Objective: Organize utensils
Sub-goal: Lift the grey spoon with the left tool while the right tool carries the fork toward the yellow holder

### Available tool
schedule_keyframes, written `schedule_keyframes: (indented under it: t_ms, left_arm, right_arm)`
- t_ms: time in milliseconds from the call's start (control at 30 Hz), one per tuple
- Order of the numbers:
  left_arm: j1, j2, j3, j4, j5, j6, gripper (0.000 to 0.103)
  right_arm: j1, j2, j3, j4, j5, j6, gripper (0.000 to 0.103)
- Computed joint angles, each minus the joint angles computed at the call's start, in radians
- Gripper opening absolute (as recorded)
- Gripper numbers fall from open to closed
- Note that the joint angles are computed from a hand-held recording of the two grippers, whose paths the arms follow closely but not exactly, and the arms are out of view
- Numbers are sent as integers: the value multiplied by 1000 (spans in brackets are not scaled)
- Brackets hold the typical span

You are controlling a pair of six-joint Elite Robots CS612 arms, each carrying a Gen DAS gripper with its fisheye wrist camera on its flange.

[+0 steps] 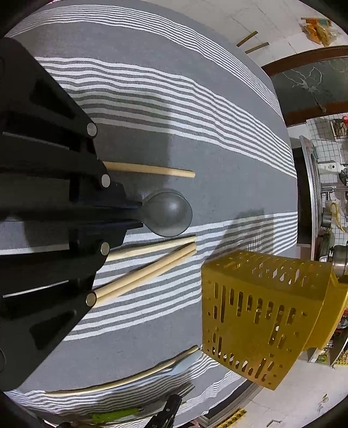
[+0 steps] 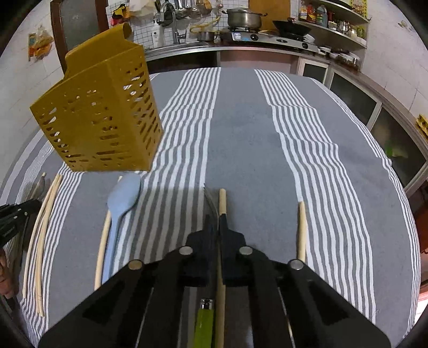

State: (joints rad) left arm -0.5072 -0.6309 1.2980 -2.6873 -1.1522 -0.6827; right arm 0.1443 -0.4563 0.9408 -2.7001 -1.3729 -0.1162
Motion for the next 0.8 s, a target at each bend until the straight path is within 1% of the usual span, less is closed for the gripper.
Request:
schedule_keyframes:
  t_ms: [200, 333, 533, 667, 800]
  left_arm:
    - [-2, -12, 28, -44, -4, 7, 8]
    - [0, -23, 38, -75, 5, 18, 8]
    - [-4, -41, 57, -137, 17, 36, 7]
    - [-14, -54, 73, -172, 41, 54, 7]
    - [-21, -63, 82, -196, 59, 72, 7]
  right_arm:
    - [-1, -4, -2, 13, 22, -21, 3]
    - [-5, -23, 27, -29, 54, -7, 2]
    - [-17, -54, 78, -148, 115, 36, 2]
    - [-23, -76, 120, -236, 140, 55, 2]
    - [-21, -91, 152, -313, 131, 48, 2]
